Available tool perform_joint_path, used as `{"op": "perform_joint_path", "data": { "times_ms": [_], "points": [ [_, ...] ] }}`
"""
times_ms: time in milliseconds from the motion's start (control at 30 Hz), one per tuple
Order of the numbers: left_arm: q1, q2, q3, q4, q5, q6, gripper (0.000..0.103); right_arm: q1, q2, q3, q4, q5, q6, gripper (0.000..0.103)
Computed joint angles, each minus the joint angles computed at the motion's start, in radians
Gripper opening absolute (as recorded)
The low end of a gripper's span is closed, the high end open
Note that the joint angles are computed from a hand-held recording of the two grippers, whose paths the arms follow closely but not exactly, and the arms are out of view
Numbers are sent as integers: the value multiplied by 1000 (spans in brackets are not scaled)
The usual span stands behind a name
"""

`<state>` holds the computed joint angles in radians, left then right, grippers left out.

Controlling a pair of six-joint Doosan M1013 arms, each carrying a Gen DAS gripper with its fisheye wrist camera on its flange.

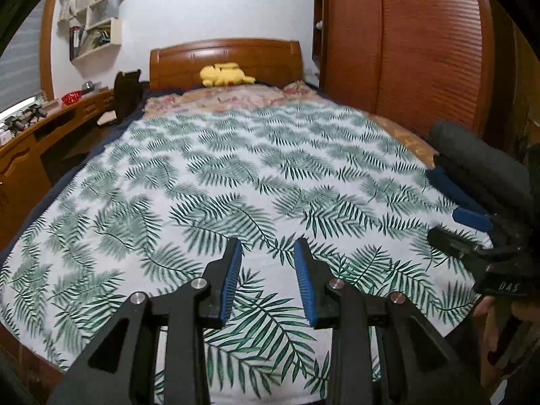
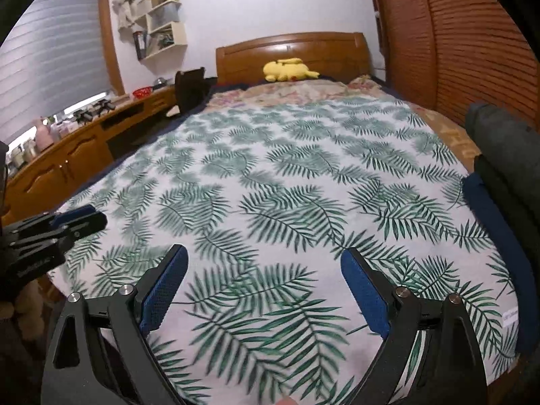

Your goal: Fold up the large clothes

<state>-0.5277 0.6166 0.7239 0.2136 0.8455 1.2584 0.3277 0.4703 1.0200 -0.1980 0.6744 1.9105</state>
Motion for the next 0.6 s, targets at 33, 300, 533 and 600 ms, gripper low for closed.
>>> {"op": "perform_joint_path", "data": {
  "times_ms": [33, 300, 533, 600],
  "points": [
    [0, -9, 11, 5, -8, -5, 31, 4, -3, 1, -1, -1, -3, 99],
    [-1, -92, 105, 79, -80, -82, 31, 48, -43, 20, -143, -28, 99, 100],
    [-4, -142, 164, 192, -113, -165, 31, 60, -75, 41, -200, -84, 152, 100],
    [-3, -151, 175, 203, -118, -182, 31, 65, -81, 44, -227, -90, 168, 100]
  ]
}}
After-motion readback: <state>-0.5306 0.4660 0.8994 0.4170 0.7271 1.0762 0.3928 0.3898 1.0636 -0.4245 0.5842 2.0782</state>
